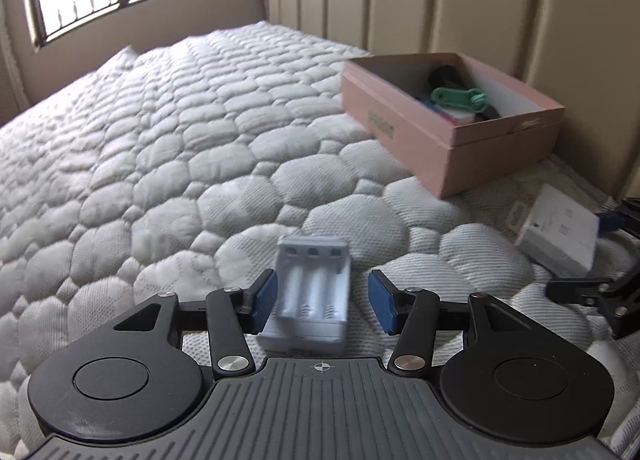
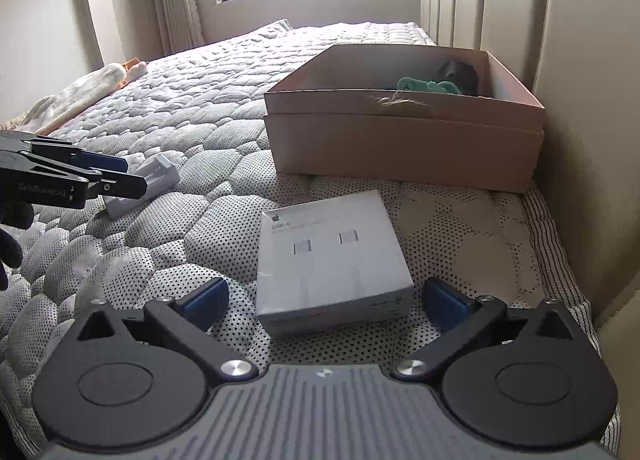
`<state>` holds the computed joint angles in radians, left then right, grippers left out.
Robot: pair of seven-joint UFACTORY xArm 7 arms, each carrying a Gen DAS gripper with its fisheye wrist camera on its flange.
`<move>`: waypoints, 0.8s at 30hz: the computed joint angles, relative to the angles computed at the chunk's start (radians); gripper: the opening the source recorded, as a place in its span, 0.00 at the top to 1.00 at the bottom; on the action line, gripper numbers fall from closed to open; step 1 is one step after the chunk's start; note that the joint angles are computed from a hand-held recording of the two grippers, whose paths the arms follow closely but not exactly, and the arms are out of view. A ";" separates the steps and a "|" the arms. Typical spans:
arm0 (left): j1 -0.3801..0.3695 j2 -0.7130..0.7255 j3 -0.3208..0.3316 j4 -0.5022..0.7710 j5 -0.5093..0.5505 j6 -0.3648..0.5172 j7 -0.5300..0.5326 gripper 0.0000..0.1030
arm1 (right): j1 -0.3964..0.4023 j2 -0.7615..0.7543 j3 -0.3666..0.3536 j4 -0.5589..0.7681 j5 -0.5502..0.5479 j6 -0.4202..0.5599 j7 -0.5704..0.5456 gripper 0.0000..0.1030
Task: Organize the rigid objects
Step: 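Grasp the white battery charger with the left tool while the right holds the white USB-C box, then drop the charger into the pink box with left tool while right drops the USB-C box in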
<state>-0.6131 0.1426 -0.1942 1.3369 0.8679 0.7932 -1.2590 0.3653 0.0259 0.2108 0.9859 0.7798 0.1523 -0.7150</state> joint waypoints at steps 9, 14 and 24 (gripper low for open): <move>0.031 -0.011 0.010 -0.050 -0.049 -0.060 -0.044 0.45 | -0.004 0.002 0.000 0.007 0.040 0.013 -0.038 0.00; 0.036 0.000 0.011 -0.043 -0.044 -0.075 -0.062 0.47 | -0.007 0.008 -0.008 0.016 -0.035 0.039 0.030 0.00; 0.029 -0.034 0.009 -0.090 -0.016 -0.129 -0.108 0.48 | -0.009 -0.030 -0.009 0.018 -0.017 0.061 -0.002 0.00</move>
<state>-0.5843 0.1084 -0.1855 1.2468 0.8518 0.6642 -1.3673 0.3562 -0.0044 0.2021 1.0035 0.7626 0.2132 -0.7167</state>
